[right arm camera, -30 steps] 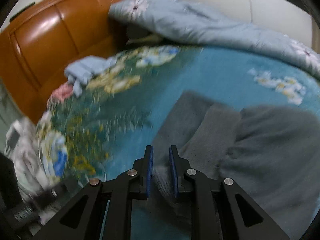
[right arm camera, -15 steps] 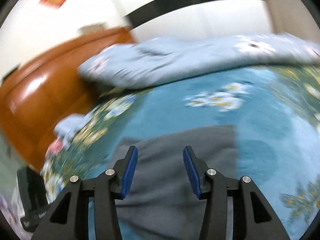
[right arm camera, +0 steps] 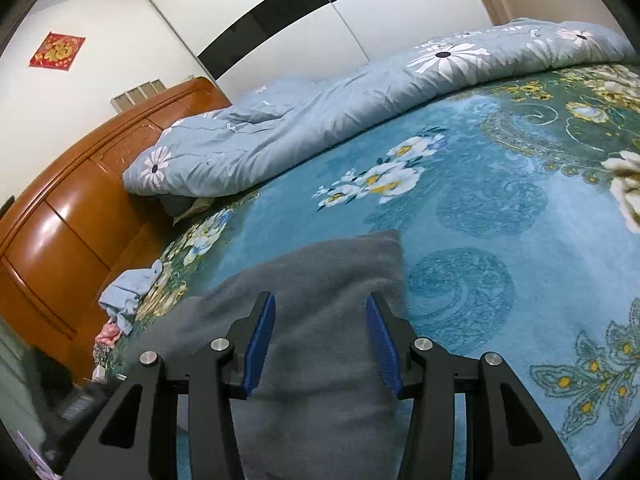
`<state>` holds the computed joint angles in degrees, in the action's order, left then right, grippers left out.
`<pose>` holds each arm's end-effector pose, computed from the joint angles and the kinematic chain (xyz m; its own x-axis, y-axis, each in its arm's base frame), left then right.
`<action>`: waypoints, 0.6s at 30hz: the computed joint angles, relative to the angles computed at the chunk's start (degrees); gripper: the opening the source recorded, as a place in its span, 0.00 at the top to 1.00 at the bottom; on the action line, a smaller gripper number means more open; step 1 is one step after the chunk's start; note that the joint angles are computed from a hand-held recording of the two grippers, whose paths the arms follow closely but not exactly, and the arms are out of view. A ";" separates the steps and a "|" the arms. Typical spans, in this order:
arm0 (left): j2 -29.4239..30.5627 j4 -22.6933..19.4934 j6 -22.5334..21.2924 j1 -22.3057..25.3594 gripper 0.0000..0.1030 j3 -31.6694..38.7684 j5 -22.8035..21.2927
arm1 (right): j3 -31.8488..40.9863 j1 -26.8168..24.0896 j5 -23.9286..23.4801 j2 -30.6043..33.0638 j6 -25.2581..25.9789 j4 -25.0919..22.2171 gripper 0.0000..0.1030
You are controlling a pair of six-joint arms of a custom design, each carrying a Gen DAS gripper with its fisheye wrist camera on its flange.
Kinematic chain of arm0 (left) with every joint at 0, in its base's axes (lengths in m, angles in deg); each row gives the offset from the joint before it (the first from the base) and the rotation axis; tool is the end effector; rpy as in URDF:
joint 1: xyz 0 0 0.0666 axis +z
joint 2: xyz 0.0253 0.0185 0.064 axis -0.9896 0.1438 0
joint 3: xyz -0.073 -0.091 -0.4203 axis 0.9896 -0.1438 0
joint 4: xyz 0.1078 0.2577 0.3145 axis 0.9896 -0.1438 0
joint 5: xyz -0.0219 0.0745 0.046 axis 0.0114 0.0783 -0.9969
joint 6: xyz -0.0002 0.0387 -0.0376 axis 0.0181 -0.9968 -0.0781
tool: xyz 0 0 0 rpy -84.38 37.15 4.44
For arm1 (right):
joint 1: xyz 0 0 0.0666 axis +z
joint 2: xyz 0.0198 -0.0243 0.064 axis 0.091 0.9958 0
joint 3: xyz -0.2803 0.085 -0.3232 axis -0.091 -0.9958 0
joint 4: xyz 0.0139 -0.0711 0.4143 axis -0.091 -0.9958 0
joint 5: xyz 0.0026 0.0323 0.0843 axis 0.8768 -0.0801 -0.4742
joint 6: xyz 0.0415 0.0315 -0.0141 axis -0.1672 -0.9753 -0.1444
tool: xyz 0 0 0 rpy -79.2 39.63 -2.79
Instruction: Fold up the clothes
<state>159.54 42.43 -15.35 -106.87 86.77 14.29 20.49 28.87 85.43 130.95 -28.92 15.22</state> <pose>0.4043 -0.1936 0.3464 -0.6112 -0.3698 -0.6998 0.1616 0.8072 -0.5677 0.4026 0.1726 0.3345 -0.6025 0.4414 -0.6649 0.0732 0.8602 0.5047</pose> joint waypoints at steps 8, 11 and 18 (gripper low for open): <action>4.42 -2.66 7.16 5.13 0.75 -2.67 2.16 | 1.31 -0.21 -2.10 1.87 1.00 -3.02 0.53; 3.29 -2.64 6.32 5.64 0.68 -2.59 3.92 | 1.52 -0.54 -4.08 2.67 0.40 -3.81 0.53; 2.67 -4.15 0.13 7.60 0.34 1.04 4.14 | -0.57 -1.48 -8.42 0.62 -4.26 -1.99 0.52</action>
